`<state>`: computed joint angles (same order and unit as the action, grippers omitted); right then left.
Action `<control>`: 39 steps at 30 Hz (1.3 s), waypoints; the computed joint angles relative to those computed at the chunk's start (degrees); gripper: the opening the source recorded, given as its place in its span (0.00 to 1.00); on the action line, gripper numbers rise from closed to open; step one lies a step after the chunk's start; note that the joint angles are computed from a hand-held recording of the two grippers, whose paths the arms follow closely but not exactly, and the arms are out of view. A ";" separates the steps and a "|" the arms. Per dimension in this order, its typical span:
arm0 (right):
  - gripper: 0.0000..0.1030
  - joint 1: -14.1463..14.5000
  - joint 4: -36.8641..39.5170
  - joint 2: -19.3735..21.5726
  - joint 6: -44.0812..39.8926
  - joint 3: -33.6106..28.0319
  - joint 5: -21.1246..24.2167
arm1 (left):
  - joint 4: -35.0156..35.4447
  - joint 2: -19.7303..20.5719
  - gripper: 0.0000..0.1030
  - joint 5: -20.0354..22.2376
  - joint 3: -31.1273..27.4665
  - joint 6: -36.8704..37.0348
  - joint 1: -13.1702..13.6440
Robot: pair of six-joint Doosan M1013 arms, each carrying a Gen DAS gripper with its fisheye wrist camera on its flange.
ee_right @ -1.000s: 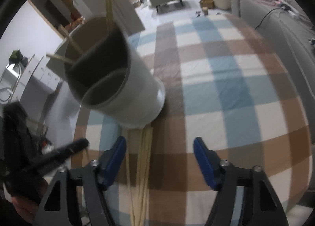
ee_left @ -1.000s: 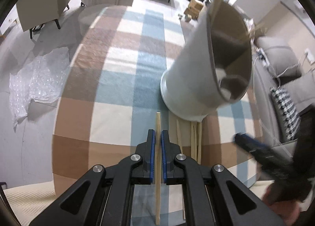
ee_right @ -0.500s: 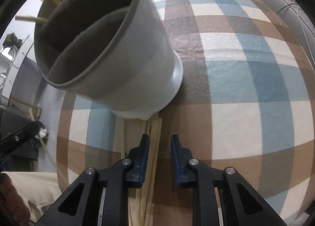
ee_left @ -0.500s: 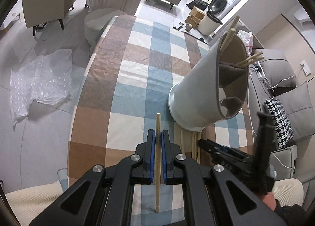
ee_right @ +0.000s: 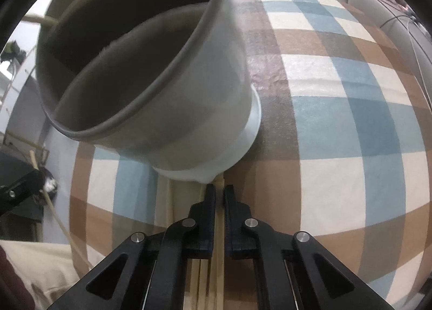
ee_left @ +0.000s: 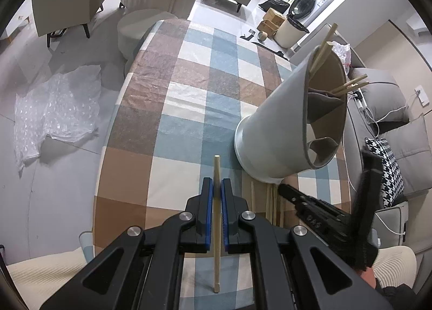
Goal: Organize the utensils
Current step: 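Grasp a chopstick with the right gripper while the left gripper lifts its chopstick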
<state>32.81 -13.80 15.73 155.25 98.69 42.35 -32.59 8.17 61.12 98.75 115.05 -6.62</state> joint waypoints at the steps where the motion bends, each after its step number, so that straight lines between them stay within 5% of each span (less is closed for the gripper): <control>1: 0.05 0.00 -0.52 -0.73 1.27 0.76 -1.25 | 0.14 -0.11 0.02 -0.06 0.01 0.02 -0.20; 12: 0.05 2.28 -19.58 -9.45 24.29 8.36 -10.63 | -0.04 -1.97 0.02 0.00 0.75 2.57 -1.46; 24: 0.05 7.12 -45.06 -12.09 44.87 7.26 -5.21 | -1.97 -5.78 0.01 1.53 1.10 7.28 -1.85; 39: 0.05 6.06 -60.61 -13.25 48.18 3.27 -4.12 | -9.21 -4.67 0.01 3.72 -7.75 8.91 -1.87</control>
<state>38.87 -74.41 2.48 203.44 101.97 38.23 -41.80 3.50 64.84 91.00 123.96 -8.49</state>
